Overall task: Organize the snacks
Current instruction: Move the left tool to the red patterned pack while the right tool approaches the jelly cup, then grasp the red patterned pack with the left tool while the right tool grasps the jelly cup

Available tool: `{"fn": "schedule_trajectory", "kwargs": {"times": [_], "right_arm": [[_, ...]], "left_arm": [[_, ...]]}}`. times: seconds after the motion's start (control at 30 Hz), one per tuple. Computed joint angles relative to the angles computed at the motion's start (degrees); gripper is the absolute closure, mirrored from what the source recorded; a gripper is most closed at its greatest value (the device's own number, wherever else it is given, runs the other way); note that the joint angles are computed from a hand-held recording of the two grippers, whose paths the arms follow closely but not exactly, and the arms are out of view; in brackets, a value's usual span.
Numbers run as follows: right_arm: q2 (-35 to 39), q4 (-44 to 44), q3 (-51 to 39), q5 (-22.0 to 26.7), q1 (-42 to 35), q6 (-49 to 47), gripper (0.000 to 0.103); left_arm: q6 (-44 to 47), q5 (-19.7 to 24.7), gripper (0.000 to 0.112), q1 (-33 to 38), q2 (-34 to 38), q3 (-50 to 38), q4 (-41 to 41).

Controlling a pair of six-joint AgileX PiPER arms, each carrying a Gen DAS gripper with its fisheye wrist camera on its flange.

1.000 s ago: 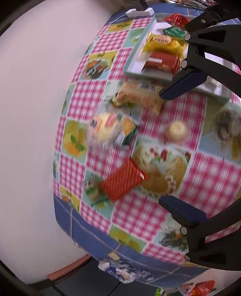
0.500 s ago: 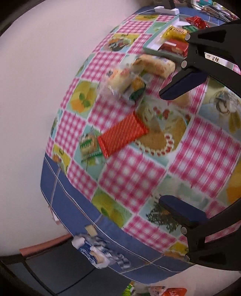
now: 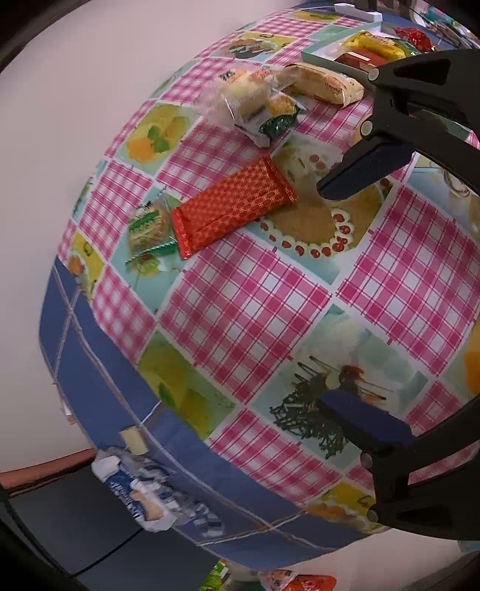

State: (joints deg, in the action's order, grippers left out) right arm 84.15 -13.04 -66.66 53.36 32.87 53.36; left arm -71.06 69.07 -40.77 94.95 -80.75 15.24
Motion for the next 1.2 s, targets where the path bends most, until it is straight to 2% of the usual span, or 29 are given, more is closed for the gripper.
{"fn": "schedule_trajectory", "kwargs": {"times": [0.27,0.43,0.6,0.77,0.83,1.1,1.2], "right_arm": [[5.3,-0.4,-1.2,-1.6,0.3,-3.3,0.015],[7.9,0.1,-1.6,-2.5,0.3,-4.8,0.018],[10.5,-4.4,-3.1,-0.8,2.3,-2.8,0.022],[13.9,-10.6,-5.5,3.3,6.0,-0.5,0.025],[14.0,-11.6,-5.4,3.0,6.6,0.1,0.027],[12.1,-12.1,-3.5,2.1,5.5,0.2,0.040],[11.0,-12.8,-2.8,2.4,4.7,0.2,0.052]], "left_arm": [[2.1,-5.1,0.010,3.0,3.0,1.9,-4.0],[4.8,-8.0,0.010,5.2,4.8,2.4,-6.9],[8.2,-5.8,0.010,6.2,8.8,-1.4,-8.3],[8.7,-6.1,0.010,6.9,10.9,-3.0,-9.6],[8.8,-6.4,0.010,7.3,11.0,-2.7,-10.0],[10.5,-10.9,0.010,9.6,9.3,2.4,-11.9],[10.9,-11.5,0.010,9.8,9.2,2.5,-12.3]]}}
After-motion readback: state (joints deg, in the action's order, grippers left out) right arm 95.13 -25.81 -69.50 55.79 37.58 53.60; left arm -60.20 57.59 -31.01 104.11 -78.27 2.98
